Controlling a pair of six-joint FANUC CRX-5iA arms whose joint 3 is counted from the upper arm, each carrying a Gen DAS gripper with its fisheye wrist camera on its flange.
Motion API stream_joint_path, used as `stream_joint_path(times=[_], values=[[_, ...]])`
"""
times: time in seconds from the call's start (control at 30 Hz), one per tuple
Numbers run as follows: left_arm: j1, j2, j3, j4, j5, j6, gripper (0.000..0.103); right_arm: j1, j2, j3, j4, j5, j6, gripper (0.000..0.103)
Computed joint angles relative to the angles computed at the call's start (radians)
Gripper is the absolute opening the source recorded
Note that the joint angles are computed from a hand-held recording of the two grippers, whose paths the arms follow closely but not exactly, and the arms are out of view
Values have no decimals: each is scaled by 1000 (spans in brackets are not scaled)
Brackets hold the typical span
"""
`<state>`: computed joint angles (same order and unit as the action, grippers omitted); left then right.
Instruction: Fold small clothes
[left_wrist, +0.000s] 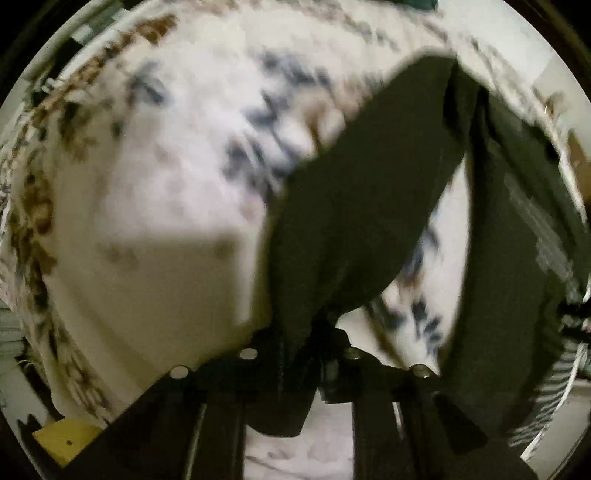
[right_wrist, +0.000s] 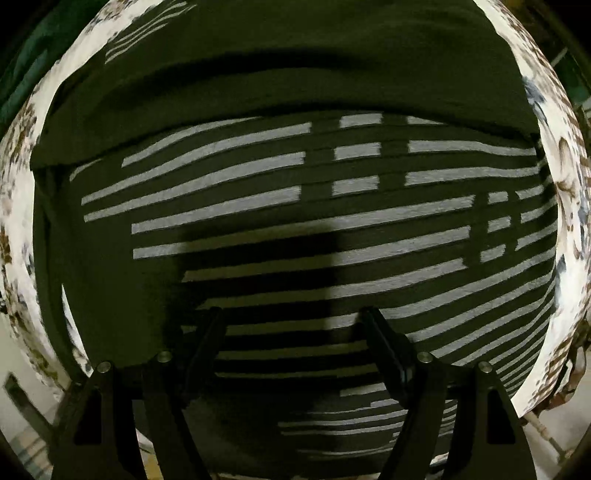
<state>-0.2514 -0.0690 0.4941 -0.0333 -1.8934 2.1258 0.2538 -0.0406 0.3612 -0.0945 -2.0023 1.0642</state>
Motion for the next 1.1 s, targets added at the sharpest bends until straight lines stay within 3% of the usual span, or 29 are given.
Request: stream_joint_path(times=[0.17, 0.3, 0.37, 0.43, 0.47, 0.57, 0.63, 0.7, 0.77, 0.83, 0.97, 1.1], values=[[154, -25, 127, -73, -15, -72, 10, 11, -6, -1, 8, 4, 3, 78], [312, -25, 163, -97, 21, -151, 10, 21, 11, 14, 3, 13, -17, 78], [424, -37, 119, -21, 64, -155, 15, 25, 19, 27, -3, 13, -26, 78], [501, -45, 74, 33, 74, -133, 30, 23, 21, 40, -12, 7, -30, 78], [533, -59, 41, 55, 83, -117, 31, 23, 27, 48, -15, 5, -30, 78], [620, -137, -76, 121, 117, -45, 40, 16, 30, 69, -31, -9, -31, 78], [658, -183, -131, 145, 108, 24, 56, 5, 37, 85, -37, -21, -30, 78], [711, -248, -211, 202, 110, 96, 58, 8, 76, 141, -51, -37, -54, 78], [703, -275, -244, 219, 112, 125, 58, 16, 95, 155, -61, -34, -73, 78], [636, -257, -234, 195, 105, 134, 58, 24, 102, 164, -63, -39, -82, 78], [513, -155, -172, 134, 111, 96, 58, 33, 103, 128, -61, -15, -71, 78], [470, -17, -59, 63, 89, 24, 58, 47, 129, 157, -43, -22, -46, 78]])
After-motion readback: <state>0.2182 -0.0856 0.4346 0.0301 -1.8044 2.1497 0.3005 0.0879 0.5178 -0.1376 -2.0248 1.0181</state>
